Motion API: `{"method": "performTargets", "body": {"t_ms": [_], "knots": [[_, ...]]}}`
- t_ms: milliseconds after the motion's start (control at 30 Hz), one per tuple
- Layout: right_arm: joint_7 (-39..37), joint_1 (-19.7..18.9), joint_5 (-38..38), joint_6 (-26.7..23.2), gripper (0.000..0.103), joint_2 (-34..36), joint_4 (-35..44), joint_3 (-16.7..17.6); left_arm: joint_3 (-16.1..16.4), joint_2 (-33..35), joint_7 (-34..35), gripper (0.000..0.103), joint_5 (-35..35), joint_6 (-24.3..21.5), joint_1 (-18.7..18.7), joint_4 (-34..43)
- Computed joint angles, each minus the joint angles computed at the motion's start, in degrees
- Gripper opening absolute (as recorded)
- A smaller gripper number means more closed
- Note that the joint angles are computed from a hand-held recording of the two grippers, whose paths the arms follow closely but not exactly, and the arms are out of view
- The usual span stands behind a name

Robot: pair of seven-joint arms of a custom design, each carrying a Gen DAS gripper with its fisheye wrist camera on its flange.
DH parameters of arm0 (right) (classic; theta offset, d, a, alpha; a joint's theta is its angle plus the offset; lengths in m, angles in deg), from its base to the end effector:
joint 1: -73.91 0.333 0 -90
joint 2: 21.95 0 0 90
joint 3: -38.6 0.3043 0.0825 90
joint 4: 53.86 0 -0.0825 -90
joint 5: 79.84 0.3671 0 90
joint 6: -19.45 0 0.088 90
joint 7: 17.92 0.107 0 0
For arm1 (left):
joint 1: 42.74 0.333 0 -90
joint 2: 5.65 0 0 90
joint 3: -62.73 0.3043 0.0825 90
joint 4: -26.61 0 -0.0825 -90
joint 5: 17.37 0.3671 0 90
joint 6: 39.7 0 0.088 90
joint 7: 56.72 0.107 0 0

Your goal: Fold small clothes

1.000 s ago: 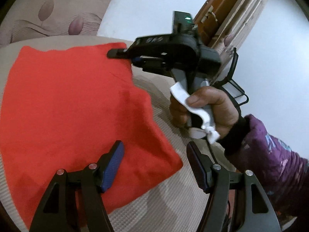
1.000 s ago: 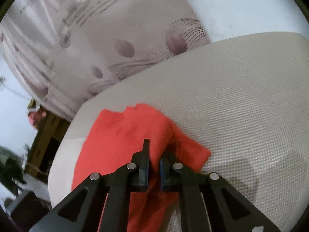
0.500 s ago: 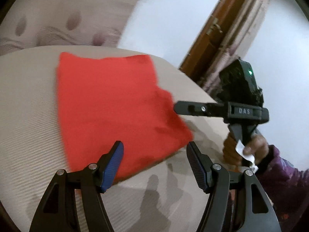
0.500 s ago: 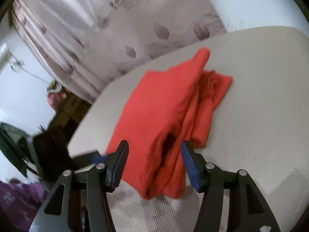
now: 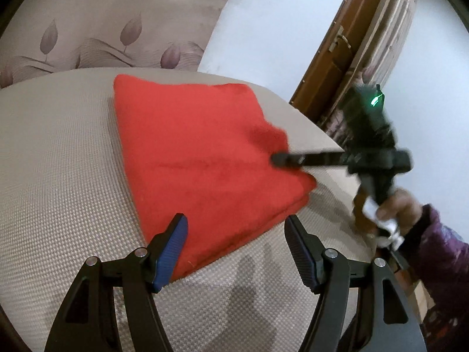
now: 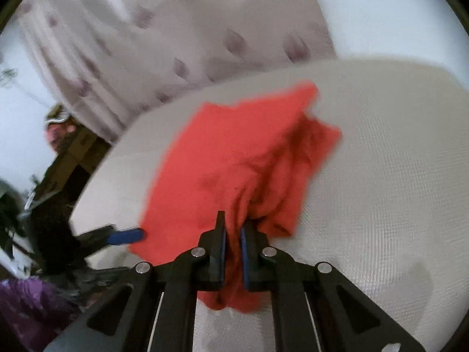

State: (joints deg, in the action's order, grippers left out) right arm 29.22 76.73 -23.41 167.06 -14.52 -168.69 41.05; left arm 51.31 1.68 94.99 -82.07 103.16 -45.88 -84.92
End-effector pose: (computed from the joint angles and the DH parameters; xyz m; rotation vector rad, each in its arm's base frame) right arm 0.5957 0.0400 0.4324 -1.7366 1.5760 -0.0609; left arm 0.5869 -0.1431 0.4560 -1.3994 2.4137 -1.4049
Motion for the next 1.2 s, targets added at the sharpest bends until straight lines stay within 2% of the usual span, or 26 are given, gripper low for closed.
{"method": "performTargets", "body": {"t_ms": [100,133,200,267,400,567,633,667,733,767,800,933,1033,1067,1100,1167,1200], "knots": [[-7.0,-1.2,9.3,-1.0,0.009,-0.9,-1.1,0.3,0.1,-0.1,-0.7,0.069,-1.2,-0.9,0.3,0.4],[-8.4,-1.4,11.0,-2.9,0.010,-1.0,-1.0,0.0,0.1,0.0,-0.3,0.069,-2.4,-1.8,0.5,1.0],[-8.1,-0.8,9.9,-3.5,0.014,-1.0,-1.2,-0.4,-0.2,-0.4,2.5,0.069,-5.7,-2.2,0.6,1.4],[-9.5,-0.9,11.9,-4.8,0.014,-1.1,-1.2,-0.7,-0.8,0.4,4.2,0.069,-6.9,-2.0,-0.3,3.0],[-12.4,-0.8,16.0,-3.6,0.016,-2.5,-0.8,-1.5,-2.2,4.3,3.0,0.069,-6.5,-3.6,-1.6,7.7],[-11.0,-0.5,10.9,-2.3,0.017,1.0,6.5,-1.7,-4.1,9.1,-0.7,0.069,1.8,-3.6,-4.2,12.5],[-10.3,-1.3,7.4,-5.3,0.017,5.1,11.8,-1.2,-4.8,10.4,-2.1,0.069,3.6,-3.8,-4.2,13.7],[-9.2,-1.7,4.9,-6.7,0.016,7.2,14.4,-0.9,-5.0,11.0,-3.0,0.069,4.4,-3.9,-4.2,14.3],[-1.8,-0.4,-5.9,-5.2,0.015,13.0,20.3,-1.6,-5.4,12.3,-4.8,0.069,5.6,-4.6,-3.9,15.6],[0.5,0.0,-9.0,-4.4,0.004,14.8,22.0,-1.9,-5.5,13.1,-6.0,0.069,6.5,-5.3,-3.7,16.6],[1.8,-0.1,-10.7,-3.3,0.000,16.4,23.6,-1.8,-5.7,13.7,-6.8,0.069,6.9,-5.8,-3.5,17.2],[3.4,-3.9,-8.2,-2.0,0.000,18.6,25.7,1.8,-6.7,13.9,-6.2,0.069,6.6,-5.3,-2.5,17.2],[4.1,-4.9,-9.5,1.7,0.000,16.5,22.4,3.4,-7.4,12.8,-4.5,0.069,5.3,-4.2,-2.1,15.6],[3.4,-4.5,-10.0,5.9,0.003,14.3,19.3,4.0,-7.7,11.9,-3.1,0.069,3.7,-3.7,-1.7,14.6],[2.6,-4.2,-10.8,9.2,0.011,12.2,16.8,4.6,-7.9,10.7,-1.3,0.069,1.7,-2.7,-1.4,13.3],[8.5,0.3,-21.6,17.8,0.011,7.2,10.1,1.8,-7.8,7.0,3.4,0.069,-3.8,-0.9,-0.6,9.4],[13.2,3.8,-28.9,22.4,0.011,4.2,6.0,-1.1,-7.4,5.8,4.8,0.069,-5.5,0.1,-0.8,8.3]]}}
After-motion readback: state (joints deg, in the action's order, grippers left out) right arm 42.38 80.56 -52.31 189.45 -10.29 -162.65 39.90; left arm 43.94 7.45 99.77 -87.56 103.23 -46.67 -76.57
